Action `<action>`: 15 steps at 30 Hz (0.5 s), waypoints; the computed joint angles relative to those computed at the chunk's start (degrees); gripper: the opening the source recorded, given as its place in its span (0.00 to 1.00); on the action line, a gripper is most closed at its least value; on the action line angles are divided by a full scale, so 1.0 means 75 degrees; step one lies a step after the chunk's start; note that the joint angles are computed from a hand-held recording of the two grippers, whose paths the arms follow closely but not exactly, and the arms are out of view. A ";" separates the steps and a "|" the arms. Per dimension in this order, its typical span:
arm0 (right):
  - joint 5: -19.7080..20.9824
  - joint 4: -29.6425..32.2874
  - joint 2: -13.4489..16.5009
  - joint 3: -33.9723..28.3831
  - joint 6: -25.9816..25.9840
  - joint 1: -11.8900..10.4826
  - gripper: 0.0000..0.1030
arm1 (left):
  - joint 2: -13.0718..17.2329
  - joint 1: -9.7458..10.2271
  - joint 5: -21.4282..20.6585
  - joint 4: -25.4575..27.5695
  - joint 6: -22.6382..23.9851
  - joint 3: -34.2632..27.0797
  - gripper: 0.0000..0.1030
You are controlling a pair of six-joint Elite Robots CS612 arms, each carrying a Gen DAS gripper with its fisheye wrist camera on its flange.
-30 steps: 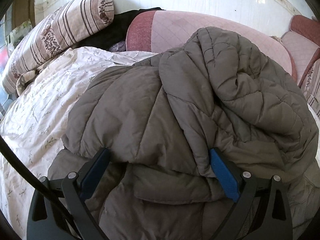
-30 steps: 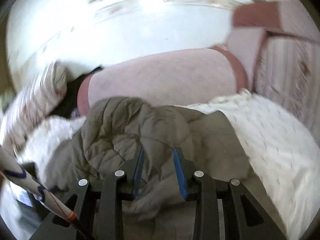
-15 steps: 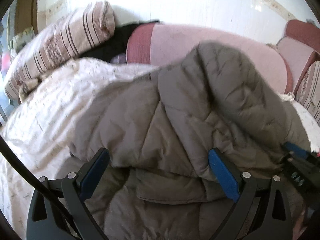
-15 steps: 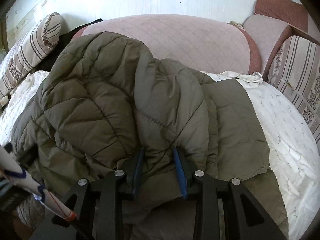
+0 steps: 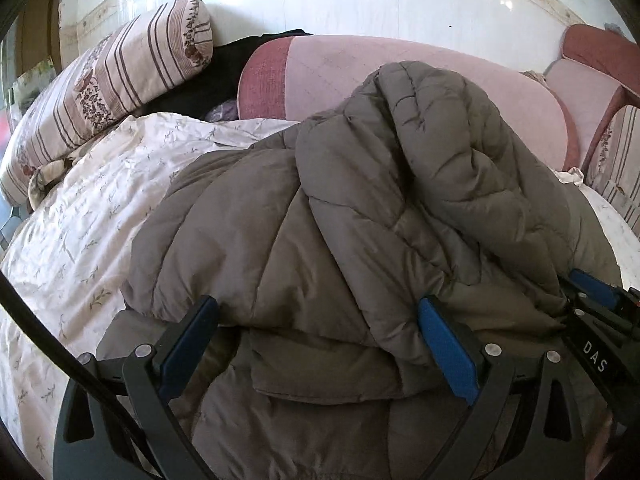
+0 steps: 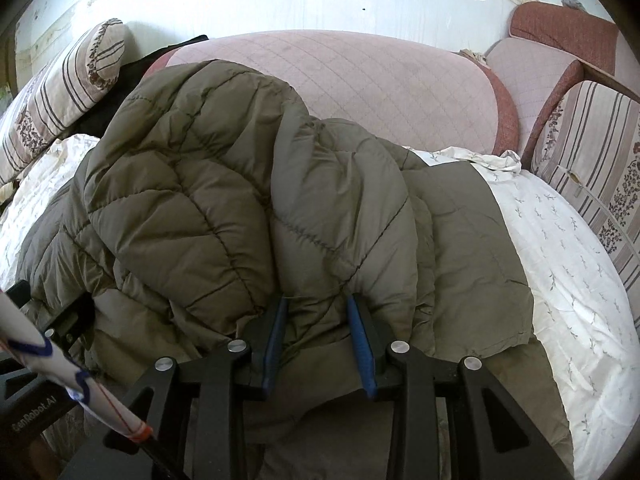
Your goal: Fold large clothes
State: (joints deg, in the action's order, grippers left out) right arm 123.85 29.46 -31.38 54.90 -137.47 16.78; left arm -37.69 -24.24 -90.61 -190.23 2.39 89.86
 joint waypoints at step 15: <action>-0.0128 -0.0144 -0.0114 0.0170 0.0078 -0.0020 0.37 | -0.0006 -0.0044 0.0179 -0.0089 0.0093 0.0075 0.96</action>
